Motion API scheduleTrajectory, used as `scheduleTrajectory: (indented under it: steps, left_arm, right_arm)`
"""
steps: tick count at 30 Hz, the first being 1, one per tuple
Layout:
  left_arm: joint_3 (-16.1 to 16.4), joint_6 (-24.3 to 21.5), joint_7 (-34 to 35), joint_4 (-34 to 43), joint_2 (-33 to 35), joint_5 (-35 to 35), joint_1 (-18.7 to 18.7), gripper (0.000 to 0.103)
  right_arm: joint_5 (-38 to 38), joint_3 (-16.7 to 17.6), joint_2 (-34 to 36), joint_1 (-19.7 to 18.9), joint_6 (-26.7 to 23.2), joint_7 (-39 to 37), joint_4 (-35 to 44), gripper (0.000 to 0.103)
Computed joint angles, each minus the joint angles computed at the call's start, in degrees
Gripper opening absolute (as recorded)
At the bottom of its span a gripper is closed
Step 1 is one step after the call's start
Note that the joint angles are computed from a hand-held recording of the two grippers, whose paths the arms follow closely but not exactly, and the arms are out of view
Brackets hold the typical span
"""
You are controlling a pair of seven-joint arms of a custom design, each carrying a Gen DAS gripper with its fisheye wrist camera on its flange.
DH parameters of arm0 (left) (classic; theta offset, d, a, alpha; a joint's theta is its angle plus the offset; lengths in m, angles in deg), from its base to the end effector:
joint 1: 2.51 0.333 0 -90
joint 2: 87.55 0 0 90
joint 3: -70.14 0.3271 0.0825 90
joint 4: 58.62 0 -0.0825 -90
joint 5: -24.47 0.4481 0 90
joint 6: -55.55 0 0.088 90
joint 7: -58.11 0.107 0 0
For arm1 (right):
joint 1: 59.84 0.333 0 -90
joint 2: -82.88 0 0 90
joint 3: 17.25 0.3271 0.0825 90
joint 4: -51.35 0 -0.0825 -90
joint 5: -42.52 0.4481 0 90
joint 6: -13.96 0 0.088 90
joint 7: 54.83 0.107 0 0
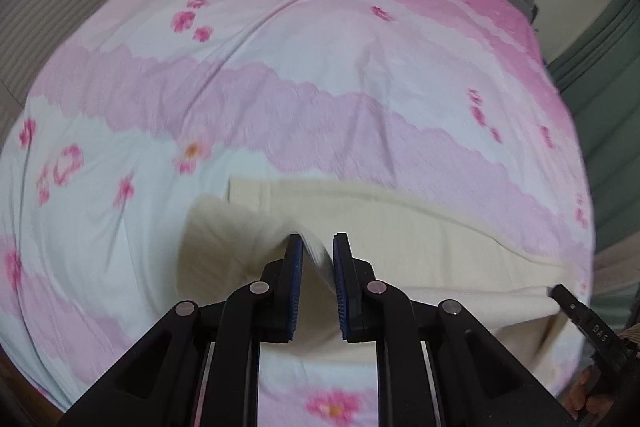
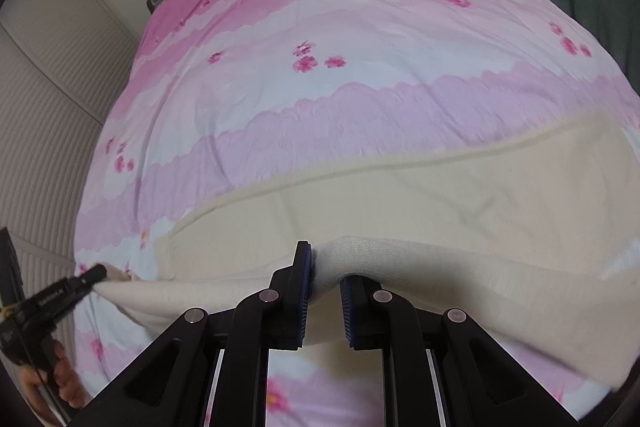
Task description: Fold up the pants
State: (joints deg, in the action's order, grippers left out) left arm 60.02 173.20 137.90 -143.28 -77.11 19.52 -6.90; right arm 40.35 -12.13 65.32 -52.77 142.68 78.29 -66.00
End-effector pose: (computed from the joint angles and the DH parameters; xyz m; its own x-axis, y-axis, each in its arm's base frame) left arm 0.6944 -0.1730 0.6192 -0.0744 -0.9802 0.1836 -0.9345 0.0042 -0.3559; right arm 0.5510 0.1235 0.6231 -0.4249 -0.8601 -0.2822 -0.7654 0.5078 -0.3953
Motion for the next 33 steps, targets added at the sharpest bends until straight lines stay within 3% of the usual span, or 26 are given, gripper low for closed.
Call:
scheduleTrajectory:
  steps: [2,8,14,17,19,21,22,28,33]
  left_arm:
    - [0.6,-0.8,-2.8,5.2,4.7,7.2,-1.7,0.006]
    - [0.7,-6.0,-3.8,15.5,14.0,9.0,-1.9,0.006]
    - [-0.6,-6.8,0.6,13.4,13.1,8.8,-2.1,0.007]
    - [-1.3,-6.3,4.5,11.2,11.5,8.2,-2.2,0.021]
    - [-1.7,-5.3,6.8,9.3,9.9,7.7,-2.3,0.044]
    - [-2.0,-3.5,8.7,7.0,7.8,6.6,-2.3,0.058]
    - [-2.3,-2.4,10.1,5.7,6.4,5.7,-2.2,0.059]
    - [-3.2,0.5,20.3,-0.9,-1.2,-1.1,-2.0,0.063]
    - [-2.7,1.8,29.2,-7.2,-8.7,-8.0,-3.0,0.065]
  right_arm:
    - [0.7,-1.3,3.9,-0.2,-0.9,-2.8,3.1,0.015]
    - [4.0,-3.9,15.8,-0.1,-3.1,-7.2,11.3,0.015]
    - [3.5,-5.4,25.0,0.8,-7.0,-9.4,19.0,0.015]
    - [4.7,-6.0,26.8,1.0,-9.0,-10.2,20.7,0.019]
    - [5.4,-6.0,26.2,1.2,-8.9,-10.7,20.4,0.040]
    - [7.4,-5.8,23.8,1.2,-6.2,-11.6,18.0,0.056]
    - [7.7,-5.7,22.3,1.4,-5.1,-11.8,16.7,0.061]
    - [3.6,-3.6,9.8,2.5,-1.1,-8.5,7.5,0.063]
    - [-2.4,0.0,-2.0,0.9,-3.3,0.4,-0.5,0.063]
